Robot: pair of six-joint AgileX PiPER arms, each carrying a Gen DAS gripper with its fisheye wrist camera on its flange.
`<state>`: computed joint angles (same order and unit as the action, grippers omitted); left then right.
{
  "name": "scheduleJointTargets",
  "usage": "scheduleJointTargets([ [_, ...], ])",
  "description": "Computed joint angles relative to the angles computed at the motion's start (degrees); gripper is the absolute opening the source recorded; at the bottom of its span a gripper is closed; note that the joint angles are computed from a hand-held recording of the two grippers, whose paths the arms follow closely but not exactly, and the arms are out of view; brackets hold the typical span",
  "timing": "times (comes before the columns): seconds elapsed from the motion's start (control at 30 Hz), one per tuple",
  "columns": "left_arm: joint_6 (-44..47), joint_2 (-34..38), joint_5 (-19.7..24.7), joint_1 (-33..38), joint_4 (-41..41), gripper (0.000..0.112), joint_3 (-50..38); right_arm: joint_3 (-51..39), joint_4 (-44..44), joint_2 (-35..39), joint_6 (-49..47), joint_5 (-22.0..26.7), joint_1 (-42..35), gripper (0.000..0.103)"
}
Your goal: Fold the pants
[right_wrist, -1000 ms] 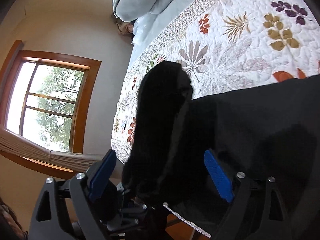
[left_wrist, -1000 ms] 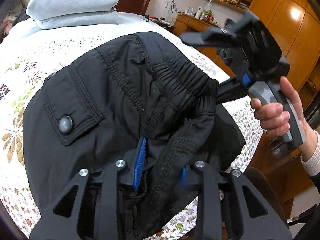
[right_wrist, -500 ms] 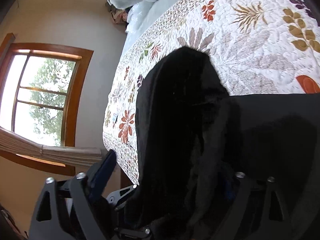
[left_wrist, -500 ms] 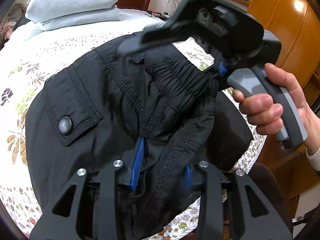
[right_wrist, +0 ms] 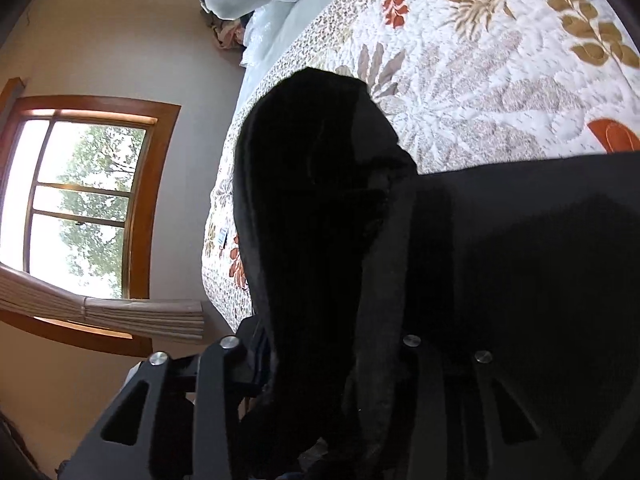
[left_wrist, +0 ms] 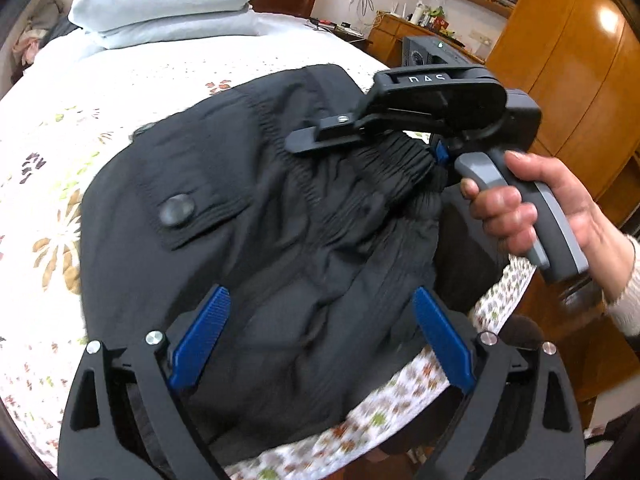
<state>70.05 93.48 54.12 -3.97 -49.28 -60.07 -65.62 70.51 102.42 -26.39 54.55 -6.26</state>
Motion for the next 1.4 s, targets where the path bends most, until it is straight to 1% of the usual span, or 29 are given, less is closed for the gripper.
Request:
scheduleJointTargets([
  [0.03, 0.41, -0.39, 0.32, 0.91, 0.33, 0.093, 0.17, -0.14, -0.25, 0.2, -0.09, 0.45, -0.11, 0.044],
  [0.1, 1.04, -0.9, 2.41, 3.94, 1.17, 0.093, -0.09, -0.42, -0.79, 0.53, -0.17, 1.26, 0.01, 0.047],
  [0.17, 0.05, -0.75, 4.47, 7.38, 2.43, 0.094, -1.7, -0.48, -1.14, 0.48, -0.11, 1.05, 0.24, 0.048],
  [0.23, -2.0, -0.24, 5.63, 10.31, 3.17, 0.095, -3.41, -0.17, -0.54, 0.26, -0.42, 0.84, 0.31, 0.048],
  [0.27, -3.09, 0.15, 5.74, 11.7, 3.29, 0.095, -4.35, 0.08, -0.22, -0.03, -0.73, 0.9, 0.26, 0.047],
  [0.3, -3.75, -0.09, 5.7, 12.37, 3.28, 0.095, -4.44, 0.3, -0.2, -0.4, -0.92, 0.8, 0.22, 0.041],
  [0.33, -5.44, 0.07, 4.93, 13.2, 3.38, 0.095, -5.01, 0.42, -0.22, -0.76, -0.98, 0.83, 0.09, 0.038],
  [0.4, -8.61, 1.17, 3.95, 14.5, 3.99, 0.096, -6.72, 0.55, -0.35, -1.84, -0.89, 1.05, 0.05, 0.035],
  [0.5, -13.11, 3.55, 4.59, 16.08, 4.84, 0.096, -9.88, 0.05, -1.49, -3.41, -0.3, 1.23, 0.2, 0.029],
  [0.6, -16.36, 5.32, 4.77, 16.48, 6.31, 0.096, -12.42, -0.64, -2.44, -5.01, 0.83, 1.46, 0.16, 0.026],
  [0.77, -17.28, 4.88, 4.82, 15.42, 6.73, 0.096, -12.4, -0.8, -2.31, -7.24, 1.19, 2.81, -1.15, 0.026],
  [1.07, -15.3, 1.95, 0.34, 12.16, 6.58, 0.096, -9.47, 1.98, -1.38, -12.11, 1.46, 3.47, -3.18, 0.025],
  [1.17, -16.15, 1.79, -0.38, 11.15, 7.04, 0.097, -9.45, 3.04, -0.95, -13.8, 1.49, 3.23, -3.37, 0.024],
  [1.2, -16.29, 2.05, -0.5, 11.0, 6.98, 0.097, -9.61, 4.86, -0.73, -15.35, 0.12, 4.65, -5.21, 0.024],
  [1.4, -17.71, 1.82, -0.54, 10.03, 7.31, 0.097, -9.76, 4.63, -1.04, -18.77, 1.15, 6.16, -7.95, 0.023],
])
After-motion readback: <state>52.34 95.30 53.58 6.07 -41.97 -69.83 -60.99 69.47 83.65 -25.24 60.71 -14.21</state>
